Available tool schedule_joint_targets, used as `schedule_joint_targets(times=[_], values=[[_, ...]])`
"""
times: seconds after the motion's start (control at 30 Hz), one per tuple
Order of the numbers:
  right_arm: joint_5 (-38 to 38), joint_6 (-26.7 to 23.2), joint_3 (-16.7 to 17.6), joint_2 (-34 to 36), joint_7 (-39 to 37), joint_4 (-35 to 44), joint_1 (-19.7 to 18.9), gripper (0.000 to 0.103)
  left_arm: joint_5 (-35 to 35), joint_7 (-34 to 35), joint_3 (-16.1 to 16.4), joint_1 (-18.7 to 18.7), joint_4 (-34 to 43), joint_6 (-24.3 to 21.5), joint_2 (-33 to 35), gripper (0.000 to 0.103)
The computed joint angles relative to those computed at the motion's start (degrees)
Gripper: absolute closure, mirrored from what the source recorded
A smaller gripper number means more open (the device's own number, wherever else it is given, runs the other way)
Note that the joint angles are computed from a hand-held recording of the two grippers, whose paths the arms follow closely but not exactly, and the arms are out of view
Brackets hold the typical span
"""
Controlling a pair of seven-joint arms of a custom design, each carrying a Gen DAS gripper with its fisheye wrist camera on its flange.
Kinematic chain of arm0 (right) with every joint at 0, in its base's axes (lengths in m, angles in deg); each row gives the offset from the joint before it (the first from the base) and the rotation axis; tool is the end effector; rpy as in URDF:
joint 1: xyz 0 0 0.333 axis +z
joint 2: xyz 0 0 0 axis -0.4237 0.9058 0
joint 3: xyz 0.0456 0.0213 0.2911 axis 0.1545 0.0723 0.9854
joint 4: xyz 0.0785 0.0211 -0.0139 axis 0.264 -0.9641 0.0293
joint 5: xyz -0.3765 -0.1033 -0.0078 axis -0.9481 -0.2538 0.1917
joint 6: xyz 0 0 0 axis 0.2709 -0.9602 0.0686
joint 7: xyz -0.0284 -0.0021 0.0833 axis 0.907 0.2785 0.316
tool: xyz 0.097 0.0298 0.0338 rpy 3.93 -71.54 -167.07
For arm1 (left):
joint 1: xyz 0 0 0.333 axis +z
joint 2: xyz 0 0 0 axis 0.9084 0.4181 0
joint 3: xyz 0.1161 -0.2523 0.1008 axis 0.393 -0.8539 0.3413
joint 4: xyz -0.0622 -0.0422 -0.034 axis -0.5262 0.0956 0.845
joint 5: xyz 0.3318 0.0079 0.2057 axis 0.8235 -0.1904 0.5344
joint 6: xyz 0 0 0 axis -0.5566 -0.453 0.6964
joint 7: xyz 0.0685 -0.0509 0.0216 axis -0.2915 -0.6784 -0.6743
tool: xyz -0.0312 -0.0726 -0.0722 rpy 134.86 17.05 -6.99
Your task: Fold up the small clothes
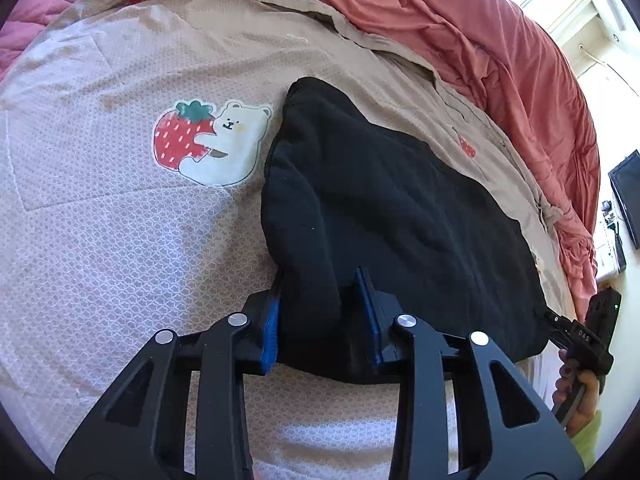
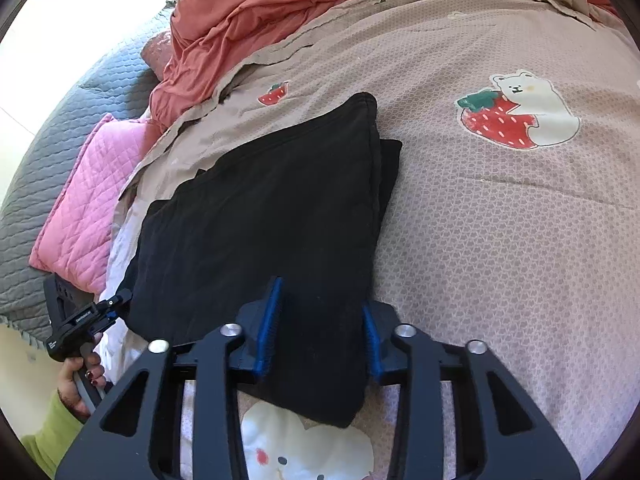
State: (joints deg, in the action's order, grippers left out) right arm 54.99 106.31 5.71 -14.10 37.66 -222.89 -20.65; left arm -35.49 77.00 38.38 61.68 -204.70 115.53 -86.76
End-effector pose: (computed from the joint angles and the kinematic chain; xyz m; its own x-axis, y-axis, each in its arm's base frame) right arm 0.5074 0.0115 0.3582 0.2475 -0.8060 -0.5376 -0.9195 -0.0206 -0.3925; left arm 0.3865 -0.2074 0.3575 0.3288 -0.8408 0.4300 -0.7580 -0.5066 -0.4109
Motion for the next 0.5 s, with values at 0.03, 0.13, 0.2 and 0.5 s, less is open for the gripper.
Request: schedule_joint_targets(times=[0.03,0.13,0.2,0.5], values=[[0.2,-0.3,-0.1,-0.4,-0.4,-0.3,-0.1,0.083,-1.0,0.8,1.6,-1.6,-0.1,0.5,0.4,0.074],[1.4,-1.8,-0.7,-1.6,-1.7,-1.1,-0.3,0.091,-3.7,3.2,4.5,-4.6,0.6,-0.3,1.9,0.070],[1.5,-1.9,-0.9,-2.2,-1.6,-1.8,-0.3,0.093,-4.0,3.4,4.6,-4.7,1.0,-0.6,2.2,0.084],[2.5,-3.3,-2.4,-5.1,1.9,-4.5,-1.2,0.093,-12.5,9.9,11.1,-11.9,-2.1,-0.1,-4.0,0.091]])
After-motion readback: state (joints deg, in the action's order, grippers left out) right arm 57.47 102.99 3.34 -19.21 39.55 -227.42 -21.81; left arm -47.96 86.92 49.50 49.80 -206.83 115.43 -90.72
